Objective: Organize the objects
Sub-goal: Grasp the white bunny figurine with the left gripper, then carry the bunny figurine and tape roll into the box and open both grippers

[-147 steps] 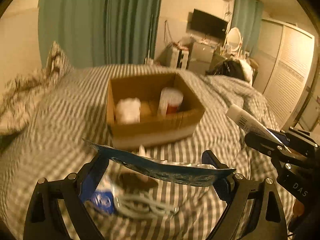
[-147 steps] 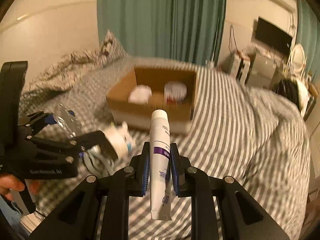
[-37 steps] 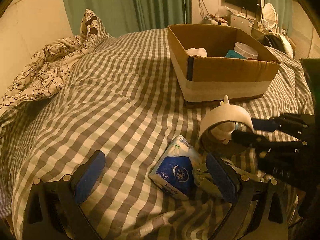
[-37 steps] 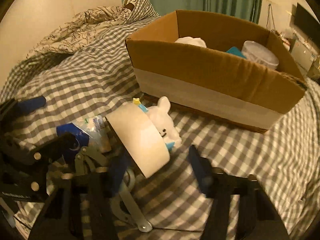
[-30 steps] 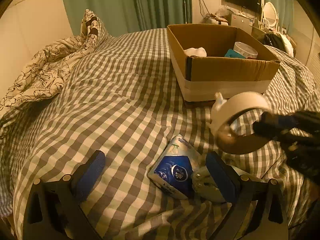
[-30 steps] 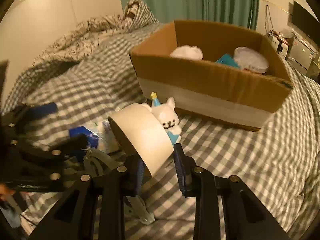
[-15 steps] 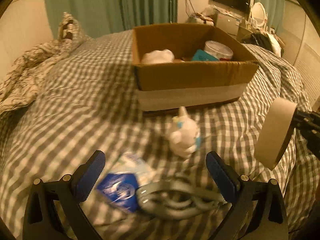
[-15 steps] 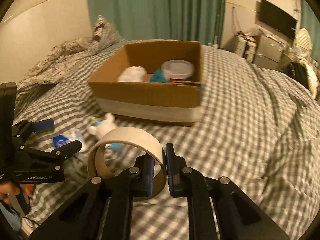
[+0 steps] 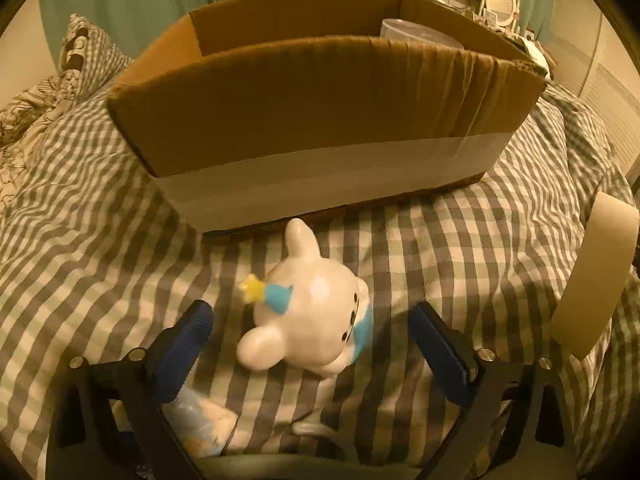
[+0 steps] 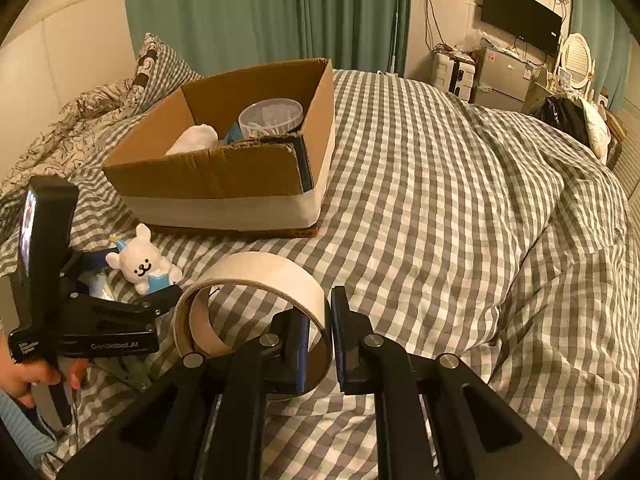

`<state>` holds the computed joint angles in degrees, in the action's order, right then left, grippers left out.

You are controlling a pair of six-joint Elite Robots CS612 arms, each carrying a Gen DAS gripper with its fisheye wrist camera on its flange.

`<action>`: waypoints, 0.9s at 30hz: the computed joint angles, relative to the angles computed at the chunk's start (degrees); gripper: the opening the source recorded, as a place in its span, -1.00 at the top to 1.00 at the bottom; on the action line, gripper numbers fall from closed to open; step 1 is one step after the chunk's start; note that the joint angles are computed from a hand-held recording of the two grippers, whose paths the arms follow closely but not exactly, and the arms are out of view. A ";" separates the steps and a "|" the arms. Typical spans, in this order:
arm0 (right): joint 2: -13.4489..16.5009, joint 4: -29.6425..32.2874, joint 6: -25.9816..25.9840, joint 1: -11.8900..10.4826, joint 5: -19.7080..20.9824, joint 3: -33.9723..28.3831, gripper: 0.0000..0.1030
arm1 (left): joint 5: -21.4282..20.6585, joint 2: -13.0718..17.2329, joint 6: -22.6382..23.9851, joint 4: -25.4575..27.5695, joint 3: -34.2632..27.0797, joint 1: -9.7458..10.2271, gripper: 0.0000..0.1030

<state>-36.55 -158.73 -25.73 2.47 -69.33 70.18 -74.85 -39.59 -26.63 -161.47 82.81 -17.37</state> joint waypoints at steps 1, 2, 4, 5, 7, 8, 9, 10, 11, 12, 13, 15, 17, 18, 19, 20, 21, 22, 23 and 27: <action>0.08 0.26 -0.08 0.02 -0.02 -0.13 0.80 | -0.72 0.09 0.11 -0.04 -0.09 0.12 -0.76; 0.14 0.33 -0.09 0.05 -0.09 -0.20 0.80 | -1.39 0.10 0.12 0.00 -0.10 0.23 -0.63; 0.19 0.64 -0.21 0.13 -0.23 -0.31 0.80 | -2.57 -0.04 0.12 -0.58 0.21 0.37 -0.39; 0.18 0.65 -0.23 0.16 -0.31 -0.26 0.80 | -2.85 -0.16 0.09 -0.76 0.39 0.39 -0.26; 0.07 0.58 -0.37 0.24 -0.53 -0.10 0.80 | -2.17 -0.58 0.14 -1.00 0.95 0.22 -0.12; 0.01 0.51 -0.42 0.25 -0.56 0.00 0.80 | -2.36 -0.80 0.13 -1.20 1.24 0.23 -0.12; -0.12 0.33 -0.43 0.27 -0.60 0.19 0.80 | -2.55 -1.07 -0.08 -1.47 1.60 0.23 -0.06; -0.29 0.13 -0.43 0.29 -0.59 0.43 0.80 | -2.94 -1.39 -0.13 -1.96 2.07 0.22 0.03; -0.45 -0.09 -0.36 0.30 -0.57 0.68 0.80 | -3.10 -1.70 -0.12 -2.13 2.45 0.19 0.03; -0.67 -0.41 -0.25 0.28 -0.57 0.97 0.80 | -2.91 -2.21 -0.15 -2.59 3.15 0.00 0.03; -0.96 -0.87 -0.19 0.26 -0.56 1.38 0.80 | -2.60 -2.71 -0.01 -3.08 3.81 -0.19 0.03; -1.54 -1.77 0.00 0.23 -0.49 2.18 0.80 | -2.02 -3.61 0.28 -4.11 4.92 -0.51 0.03; -2.40 -3.09 0.11 0.16 -0.37 3.37 0.80 | -1.65 -4.66 0.72 -5.46 6.03 -0.65 0.03; -2.84 -3.73 0.13 0.12 -0.29 3.97 0.80 | -1.32 -5.16 0.92 -6.08 6.59 -0.73 0.03; -3.20 -4.25 0.18 0.07 -0.20 4.44 0.80 | -0.79 -5.71 1.18 -6.79 7.14 -0.94 0.03; -3.72 -4.95 0.25 -0.01 -0.03 5.10 0.80 | -0.37 -6.37 1.56 -7.70 7.81 -1.13 0.03; -4.04 -5.31 0.30 -0.04 0.07 5.42 0.80 | -0.15 -6.71 1.82 -8.31 8.06 -1.20 0.03; -4.53 -6.03 0.33 -0.08 0.15 5.99 0.80 | -0.03 -7.20 2.18 -9.08 8.42 -1.19 0.03; -5.05 -6.83 0.31 -0.12 0.19 6.57 0.80 | 0.23 -7.56 2.37 -9.60 8.52 -1.38 0.03; -6.62 -9.33 0.23 -0.29 0.77 8.12 0.80 | 0.64 -9.34 3.73 -12.08 9.42 -1.71 0.03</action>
